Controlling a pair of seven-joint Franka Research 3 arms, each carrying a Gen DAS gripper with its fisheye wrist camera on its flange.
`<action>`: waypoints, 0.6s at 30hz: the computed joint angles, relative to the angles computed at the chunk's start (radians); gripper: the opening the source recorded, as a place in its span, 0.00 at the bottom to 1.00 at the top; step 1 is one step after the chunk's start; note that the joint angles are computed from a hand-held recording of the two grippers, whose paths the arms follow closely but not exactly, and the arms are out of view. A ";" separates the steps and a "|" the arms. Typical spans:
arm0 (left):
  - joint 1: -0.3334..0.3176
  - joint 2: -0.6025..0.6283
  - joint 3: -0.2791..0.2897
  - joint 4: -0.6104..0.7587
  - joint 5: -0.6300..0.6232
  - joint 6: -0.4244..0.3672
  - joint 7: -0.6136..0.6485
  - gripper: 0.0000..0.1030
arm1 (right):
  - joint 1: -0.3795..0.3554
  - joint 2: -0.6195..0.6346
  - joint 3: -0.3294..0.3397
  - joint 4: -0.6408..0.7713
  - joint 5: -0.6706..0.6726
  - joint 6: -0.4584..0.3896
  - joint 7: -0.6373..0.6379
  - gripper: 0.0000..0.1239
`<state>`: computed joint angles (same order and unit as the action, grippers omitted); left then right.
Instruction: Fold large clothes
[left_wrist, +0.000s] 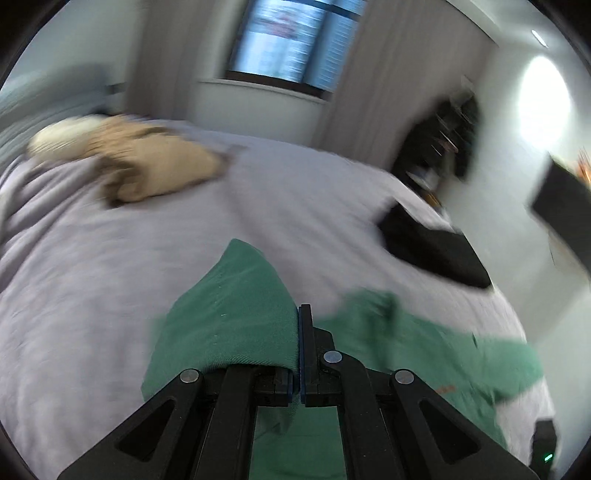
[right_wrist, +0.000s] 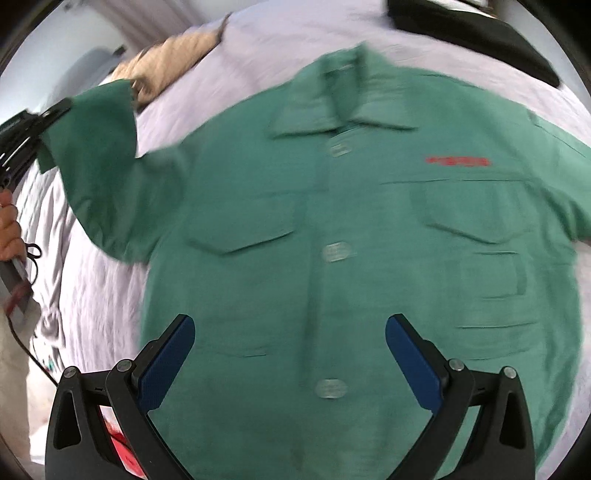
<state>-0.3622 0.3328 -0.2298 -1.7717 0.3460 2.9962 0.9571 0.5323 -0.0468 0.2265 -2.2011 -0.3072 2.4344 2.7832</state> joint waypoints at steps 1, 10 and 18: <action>-0.026 0.065 -0.028 0.081 0.007 -0.055 0.036 0.03 | -0.004 -0.038 -0.003 -0.041 -0.011 0.005 0.023 0.83; -0.325 0.365 0.042 0.390 0.194 -0.403 0.107 0.03 | -0.104 -0.277 0.011 -0.306 0.072 0.005 0.016 0.83; -0.341 0.285 0.067 0.269 0.293 -0.377 0.064 1.00 | -0.184 -0.325 0.061 -0.324 0.068 -0.031 0.009 0.83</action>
<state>-0.7034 0.6178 -0.1623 -1.5026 0.6385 2.6189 1.0215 0.3487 -0.3721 0.2877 -2.5254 -0.2393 2.4037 2.7921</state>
